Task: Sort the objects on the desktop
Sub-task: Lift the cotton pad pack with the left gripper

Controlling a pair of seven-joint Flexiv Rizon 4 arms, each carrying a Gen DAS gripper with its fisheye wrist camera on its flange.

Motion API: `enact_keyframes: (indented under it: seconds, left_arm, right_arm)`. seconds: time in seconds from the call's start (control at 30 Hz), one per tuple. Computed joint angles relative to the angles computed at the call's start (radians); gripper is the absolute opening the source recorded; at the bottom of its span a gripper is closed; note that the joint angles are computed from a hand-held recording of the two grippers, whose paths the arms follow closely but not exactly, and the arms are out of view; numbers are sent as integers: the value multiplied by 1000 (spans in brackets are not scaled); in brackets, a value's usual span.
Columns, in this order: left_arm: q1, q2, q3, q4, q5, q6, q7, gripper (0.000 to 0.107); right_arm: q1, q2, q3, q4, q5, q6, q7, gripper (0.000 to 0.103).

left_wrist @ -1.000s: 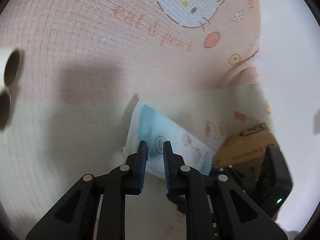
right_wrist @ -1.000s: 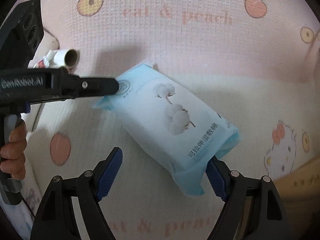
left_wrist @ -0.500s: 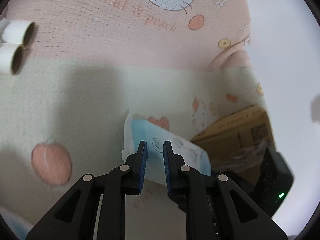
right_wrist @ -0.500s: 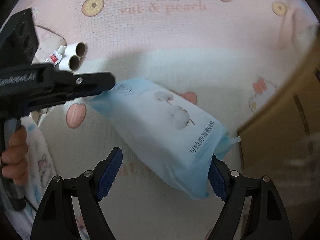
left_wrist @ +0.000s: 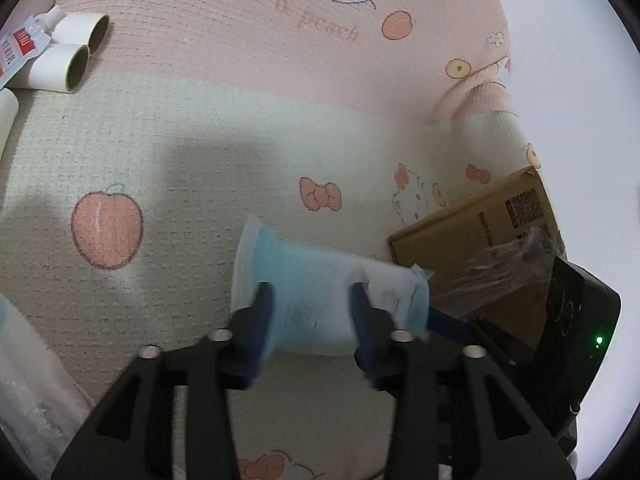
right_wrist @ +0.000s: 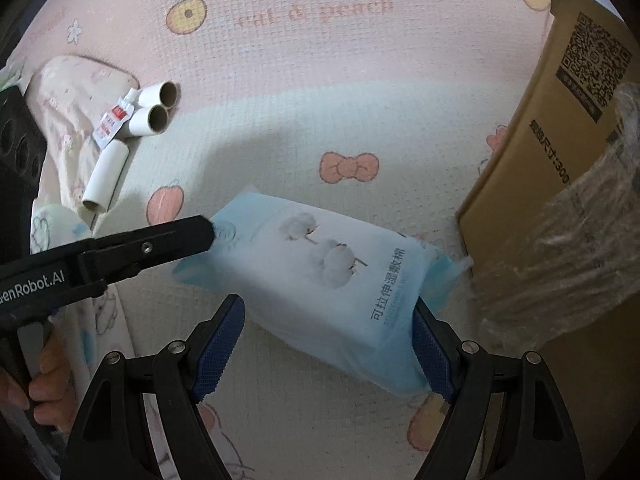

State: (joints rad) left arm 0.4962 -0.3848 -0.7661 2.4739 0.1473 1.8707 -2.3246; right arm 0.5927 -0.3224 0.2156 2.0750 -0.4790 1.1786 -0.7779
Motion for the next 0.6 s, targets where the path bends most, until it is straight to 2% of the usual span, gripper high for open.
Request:
enact_keyframes:
  seconds: [0.03,0.07,0.17,0.27,0.33,0.5,0.6]
  left_arm:
    - [-17,14,18,6,-12,1,-10,66]
    - [-31,27,38,16,-25,13,-29,68]
    - [-37,28,72,40,-15,84,-97,68]
    - [-35,-15,110,61,19,205,-180,68]
    - [-34,-46,130,52,49,245,-214,68]
    - [-35,-61,144,-13,130,179,-229,68]
    - [-20,-75,123,-35,159,149,-220,68]
  right_arm:
    - [-11,8,16,3,24,-10,-23,80]
    - [-17,9,27,0,46,-19,-37,80]
    - [-42,7,61,-13,139,-14,-79,80]
    - [-59,8,76,-25,211,-5,-108,80]
    - [-59,10,72,-34,231,-7,-112,80]
    - [-57,11,67,-45,240,-9,-137,80]
    - [-66,15,81,-55,266,-26,-187,80]
